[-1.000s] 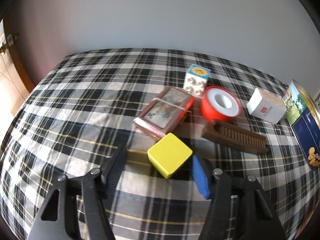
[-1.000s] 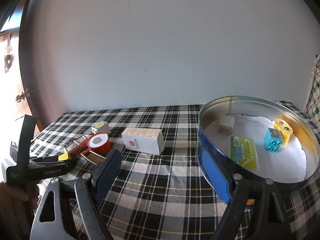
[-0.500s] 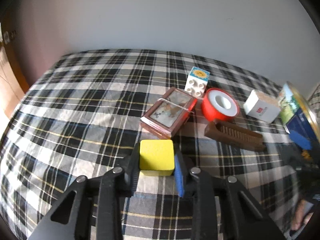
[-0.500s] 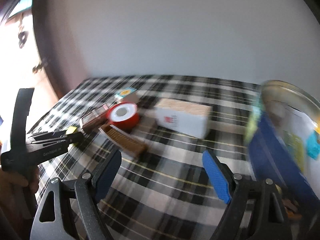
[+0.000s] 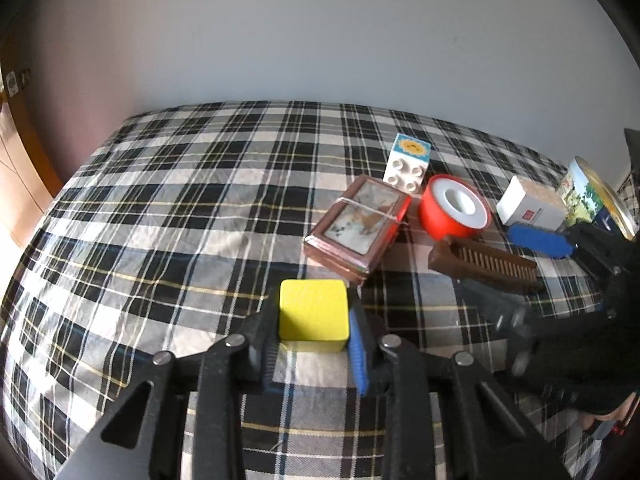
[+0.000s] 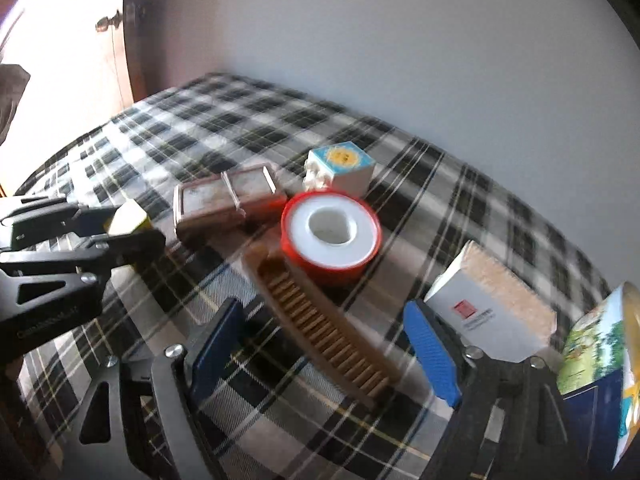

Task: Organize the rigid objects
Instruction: 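Grasp the yellow cube with the left gripper while the right grasps the brown comb, then carry the yellow cube and brown comb up over the blue tin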

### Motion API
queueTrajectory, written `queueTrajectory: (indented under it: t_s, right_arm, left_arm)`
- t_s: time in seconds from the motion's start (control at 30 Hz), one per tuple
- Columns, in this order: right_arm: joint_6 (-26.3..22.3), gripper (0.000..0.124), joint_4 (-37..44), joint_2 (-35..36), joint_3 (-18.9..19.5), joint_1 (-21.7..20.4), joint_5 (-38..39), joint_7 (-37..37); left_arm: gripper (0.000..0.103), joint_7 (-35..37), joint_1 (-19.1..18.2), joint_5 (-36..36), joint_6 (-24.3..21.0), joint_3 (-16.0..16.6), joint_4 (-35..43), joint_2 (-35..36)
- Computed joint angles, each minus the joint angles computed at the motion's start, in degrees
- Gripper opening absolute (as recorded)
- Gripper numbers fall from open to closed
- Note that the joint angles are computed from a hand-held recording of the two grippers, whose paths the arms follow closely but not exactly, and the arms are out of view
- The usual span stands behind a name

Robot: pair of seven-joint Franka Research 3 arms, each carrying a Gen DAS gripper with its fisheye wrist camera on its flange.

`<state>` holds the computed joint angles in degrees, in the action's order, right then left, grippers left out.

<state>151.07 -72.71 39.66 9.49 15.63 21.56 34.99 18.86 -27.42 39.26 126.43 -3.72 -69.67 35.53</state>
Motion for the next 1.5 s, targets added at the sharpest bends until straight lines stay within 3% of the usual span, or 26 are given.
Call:
queueTrajectory:
  t_s: [0.03,0.13,0.2,0.27,0.47,0.63,0.73,0.87,1.03,1.13,1.4,1.5]
  right_arm:
    - [-1.02,0.052,0.21,0.02,0.41,-0.51,0.49,-0.25]
    - [-5.13,0.044,1.68,0.47,1.58,-1.92,2.92,-0.86]
    - [-6.53,0.038,1.69,0.36,2.12,-2.82,4.61,-1.42]
    - [-11.24,0.027,3.35,0.87,3.03,-4.58,7.54,-0.80]
    - [-21.83,0.027,7.15,2.21,4.19,-8.29,15.40,1.67]
    - [-26.58,0.027,6.20,1.03,5.57,-12.13,24.39,0.80]
    - [-24.45,0.027,0.76,-2.71,5.75,-14.28,30.43,-3.28]
    - [-14.77,0.027,-8.34,-8.68,5.33,-15.10,39.14,-11.82]
    - [-9.41,0.027,-12.68,-11.87,4.64,-14.72,46.73,-18.37]
    - [-4.32,0.027,-14.88,-13.61,4.84,-14.06,52.76,-26.35]
    - [1.22,0.027,-17.84,-16.32,4.15,-12.38,65.18,-41.58]
    - [2.37,0.027,-18.35,-17.07,3.26,-11.55,70.42,-48.02]
  left_arm:
    - [0.028,-0.30,-0.13,0.16,0.05,0.08,-0.07,-0.08]
    - [0.028,-2.15,-0.05,0.84,1.68,0.36,-1.77,-1.09]
    - [0.028,-4.78,0.34,2.06,5.92,0.52,-4.80,-2.87]
    - [0.028,-5.53,0.40,3.04,7.49,0.55,-5.25,-3.09]
    - [0.028,-7.97,1.30,2.61,10.21,0.39,-6.77,-3.63]
    - [0.028,-12.92,1.31,4.89,14.55,1.31,-9.40,-5.10]
    - [0.028,-17.06,-0.51,9.77,13.69,2.98,-9.49,-5.66]
    - [0.028,-21.84,-1.43,15.17,12.60,3.59,-9.47,-6.04]
    - [0.028,-23.05,-1.87,17.70,8.96,3.07,-7.73,-5.08]
    - [0.028,-24.89,-2.09,19.18,8.07,3.13,-7.89,-5.27]
    - [0.028,-27.14,-3.96,20.98,2.28,2.81,-3.45,-3.07]
    - [0.028,-23.88,-5.63,21.60,-0.85,3.10,2.11,0.15]
